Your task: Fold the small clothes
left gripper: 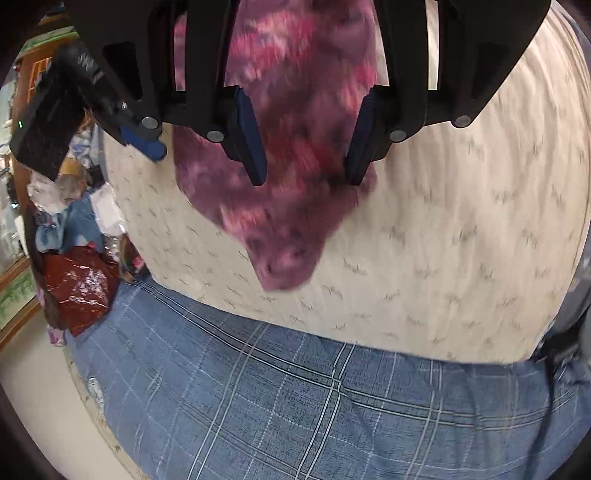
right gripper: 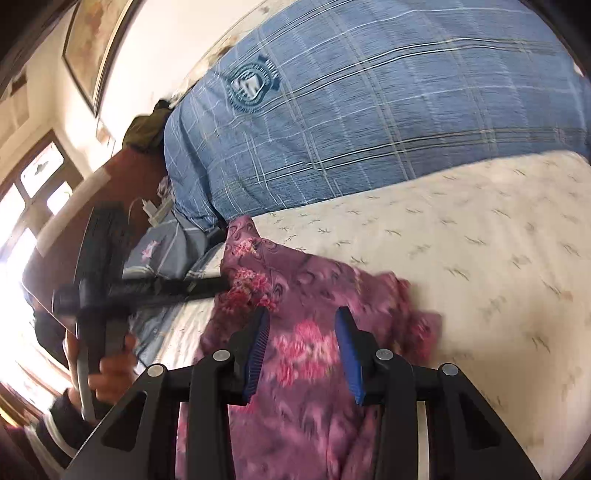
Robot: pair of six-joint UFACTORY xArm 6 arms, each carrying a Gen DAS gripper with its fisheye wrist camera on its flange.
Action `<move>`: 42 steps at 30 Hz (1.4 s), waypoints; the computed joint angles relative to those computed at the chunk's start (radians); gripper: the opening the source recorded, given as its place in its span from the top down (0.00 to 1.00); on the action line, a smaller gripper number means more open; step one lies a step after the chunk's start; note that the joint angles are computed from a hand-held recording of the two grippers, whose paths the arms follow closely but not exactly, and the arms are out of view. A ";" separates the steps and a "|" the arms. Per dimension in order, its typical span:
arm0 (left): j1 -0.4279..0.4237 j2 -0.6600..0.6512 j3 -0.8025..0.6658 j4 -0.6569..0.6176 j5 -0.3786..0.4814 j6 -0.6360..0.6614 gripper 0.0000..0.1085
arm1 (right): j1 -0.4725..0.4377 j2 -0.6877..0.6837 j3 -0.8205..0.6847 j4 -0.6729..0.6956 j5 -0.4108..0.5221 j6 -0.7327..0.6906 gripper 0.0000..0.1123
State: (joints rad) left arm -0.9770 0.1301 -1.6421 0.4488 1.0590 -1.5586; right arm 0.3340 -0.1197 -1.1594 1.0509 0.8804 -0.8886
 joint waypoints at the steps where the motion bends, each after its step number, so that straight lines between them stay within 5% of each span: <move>1: 0.026 0.024 -0.017 -0.023 0.007 0.034 0.59 | 0.020 0.017 -0.008 -0.007 -0.028 -0.008 0.69; 4: 0.084 0.078 -0.020 -0.099 0.002 0.094 0.54 | 0.063 0.114 -0.067 -0.122 -0.110 0.067 0.72; 6: 0.109 0.122 -0.027 -0.149 0.002 0.115 0.50 | 0.072 0.186 -0.113 -0.213 -0.117 0.146 0.91; 12: 0.092 0.040 0.013 -0.108 0.037 0.101 0.49 | 0.022 0.154 -0.123 -0.204 -0.088 0.158 0.84; 18: -0.054 -0.027 0.072 0.001 0.148 0.011 0.47 | -0.062 0.000 0.019 -0.076 0.042 0.022 0.79; 21: -0.055 0.022 0.063 -0.015 0.146 -0.012 0.36 | 0.008 0.000 0.091 -0.211 -0.050 0.046 0.79; 24: -0.056 -0.021 0.089 -0.020 0.138 -0.074 0.40 | 0.018 -0.021 0.097 -0.257 -0.073 0.133 0.79; 28: -0.144 -0.005 -0.020 0.062 0.274 -0.061 0.39 | -0.032 -0.129 0.126 -0.218 0.015 0.106 0.71; 31: -0.234 0.034 -0.071 0.088 0.330 -0.067 0.29 | -0.064 -0.233 0.216 -0.192 0.064 0.034 0.52; 35: -0.257 0.084 -0.024 0.017 0.270 -0.105 0.23 | 0.000 -0.240 0.319 -0.367 -0.023 0.130 0.42; 40: -0.303 0.085 -0.060 0.061 0.355 -0.218 0.17 | 0.033 -0.272 0.327 -0.456 -0.067 0.280 0.38; 42: -0.341 0.131 -0.152 0.077 0.465 -0.196 0.17 | 0.033 -0.308 0.334 -0.524 -0.071 0.336 0.32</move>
